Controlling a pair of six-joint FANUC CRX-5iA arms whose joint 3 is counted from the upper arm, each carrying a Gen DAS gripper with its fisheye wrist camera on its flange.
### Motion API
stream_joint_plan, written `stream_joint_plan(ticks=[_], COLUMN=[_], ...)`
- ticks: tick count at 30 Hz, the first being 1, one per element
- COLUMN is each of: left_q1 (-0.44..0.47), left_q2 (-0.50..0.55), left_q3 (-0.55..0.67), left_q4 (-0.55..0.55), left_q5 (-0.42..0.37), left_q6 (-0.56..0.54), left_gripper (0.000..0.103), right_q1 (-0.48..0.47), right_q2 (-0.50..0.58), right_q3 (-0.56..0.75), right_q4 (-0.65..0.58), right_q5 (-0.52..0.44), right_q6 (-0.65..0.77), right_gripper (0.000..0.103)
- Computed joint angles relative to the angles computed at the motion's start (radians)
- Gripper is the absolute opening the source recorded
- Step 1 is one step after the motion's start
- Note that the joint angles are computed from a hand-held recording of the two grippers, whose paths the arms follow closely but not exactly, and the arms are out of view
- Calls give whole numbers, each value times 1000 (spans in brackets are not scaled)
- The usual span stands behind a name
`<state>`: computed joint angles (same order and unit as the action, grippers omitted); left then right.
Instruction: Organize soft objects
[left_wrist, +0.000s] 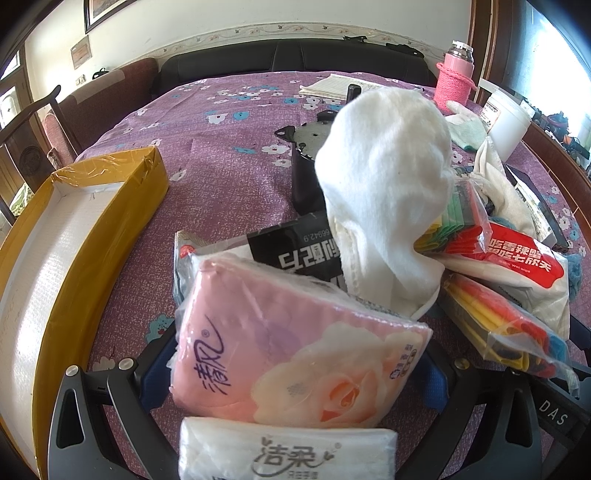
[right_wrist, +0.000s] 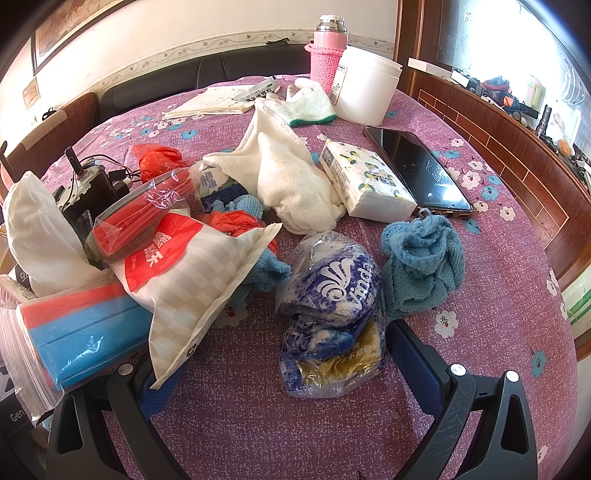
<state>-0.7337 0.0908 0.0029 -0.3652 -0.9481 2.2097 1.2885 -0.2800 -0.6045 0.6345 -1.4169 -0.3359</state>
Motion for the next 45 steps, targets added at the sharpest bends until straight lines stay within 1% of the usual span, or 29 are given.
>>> stream_joint_plan(ticks=[4,6,7,9,10,12,15,17,26,38,45], left_q1=[-1,1,11,47,57,63,39,35,32,31,34], left_q2=[3,5,7,6,1,-8,-44,-50,-51,-40,-41], left_q3=[4,9,12,5,-2,-14,-57,-65,-59,-49,-53], left_q4=[-8,7,34,119,143,157,103,96,86,81,88], left_q5=[-11,-25,-37,-49,-52,-52,-2,6,-5,2,8], left_q6=[19,5,-30,-149,-180,-201,-148,-138,-132,-122,-131], left_gripper=[103,103,103,103,103,103,103,103,103,103,103], right_q1=[0,0,0,0,0,-1,-1,-1,-1,3,-25], right_q2=[0,0,0,0,0,0,0,0,1,4,29], right_q3=[0,1,1,1,1,1,0,1,1,5,16], right_q4=[0,0,0,0,0,0,0,-1,0,-4,1], right_q5=[0,0,0,0,0,0,0,0,0,-12,10], right_q6=[0,1,1,1,1,1,1,2,2,-7,0], right_gripper=[102,102,102,102,102,102,102,102,102,102,102])
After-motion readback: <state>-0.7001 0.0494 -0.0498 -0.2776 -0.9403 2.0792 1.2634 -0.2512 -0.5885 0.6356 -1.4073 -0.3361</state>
